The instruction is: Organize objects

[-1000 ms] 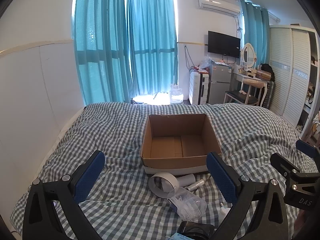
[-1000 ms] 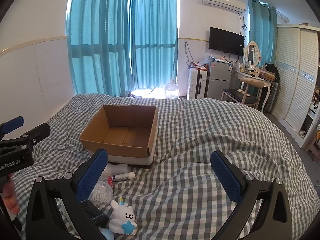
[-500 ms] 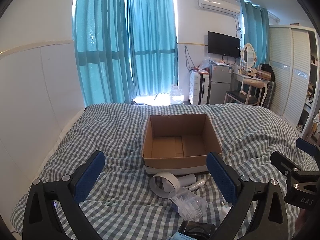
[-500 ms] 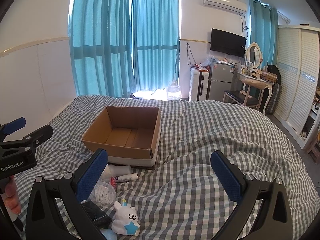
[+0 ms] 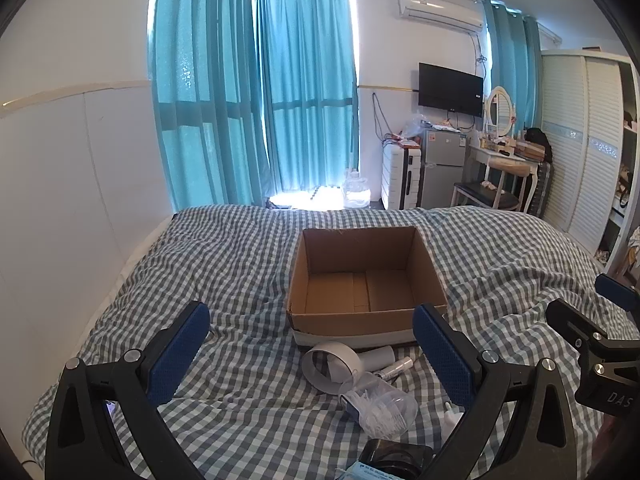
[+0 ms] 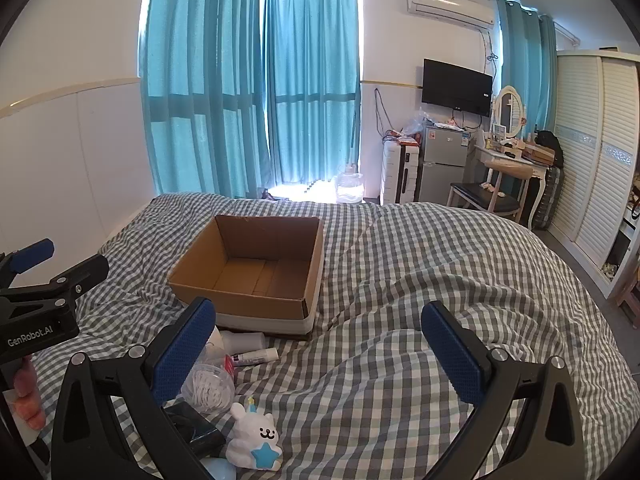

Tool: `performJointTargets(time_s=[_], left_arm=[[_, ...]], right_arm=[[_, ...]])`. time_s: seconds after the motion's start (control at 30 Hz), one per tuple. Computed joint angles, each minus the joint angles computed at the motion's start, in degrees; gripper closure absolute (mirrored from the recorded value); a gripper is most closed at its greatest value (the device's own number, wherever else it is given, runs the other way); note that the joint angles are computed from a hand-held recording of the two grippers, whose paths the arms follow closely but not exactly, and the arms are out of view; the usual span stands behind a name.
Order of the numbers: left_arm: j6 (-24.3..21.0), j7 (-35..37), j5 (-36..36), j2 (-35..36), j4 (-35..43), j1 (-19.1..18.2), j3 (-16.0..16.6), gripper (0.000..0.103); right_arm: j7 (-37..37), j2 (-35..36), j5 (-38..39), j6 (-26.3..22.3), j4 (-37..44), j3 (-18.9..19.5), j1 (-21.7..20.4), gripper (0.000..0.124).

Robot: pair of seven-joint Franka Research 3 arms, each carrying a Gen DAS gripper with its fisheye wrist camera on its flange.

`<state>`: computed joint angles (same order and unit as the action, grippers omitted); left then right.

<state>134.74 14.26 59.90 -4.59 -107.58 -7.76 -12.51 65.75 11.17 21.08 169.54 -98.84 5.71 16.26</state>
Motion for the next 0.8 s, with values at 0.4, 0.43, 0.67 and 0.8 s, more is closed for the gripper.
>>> performJointTargets(time_s=[0.4,0.43,0.67,0.8], left_arm=[[-0.75,0.05,0.16,-0.08,-0.07,-0.11,-0.07,0.0],[-0.66,-0.03,0.18,-0.12,-0.12,-0.1,-0.05,0.0],[-0.83,-0.37,0.77,-0.23,-0.33,-0.11,-0.17,0.0],[-0.75,-0.31,0.74,-0.32,-0.35,-0.11,-0.16,0.0]], right_arm=[[-2.48,-0.45,2.2,-0.07,-0.71,0.75,-0.36,0.021],[-3.04,-0.51,2.77,-0.1,-0.77,0.95,-0.56,0.021],[-4.24,-0.67,3.94,-0.21,-0.94,1.12,-0.41,0.021],[-5.79,-0.83,5.49,-1.09,-0.88,1.52,-0.66,0.021]])
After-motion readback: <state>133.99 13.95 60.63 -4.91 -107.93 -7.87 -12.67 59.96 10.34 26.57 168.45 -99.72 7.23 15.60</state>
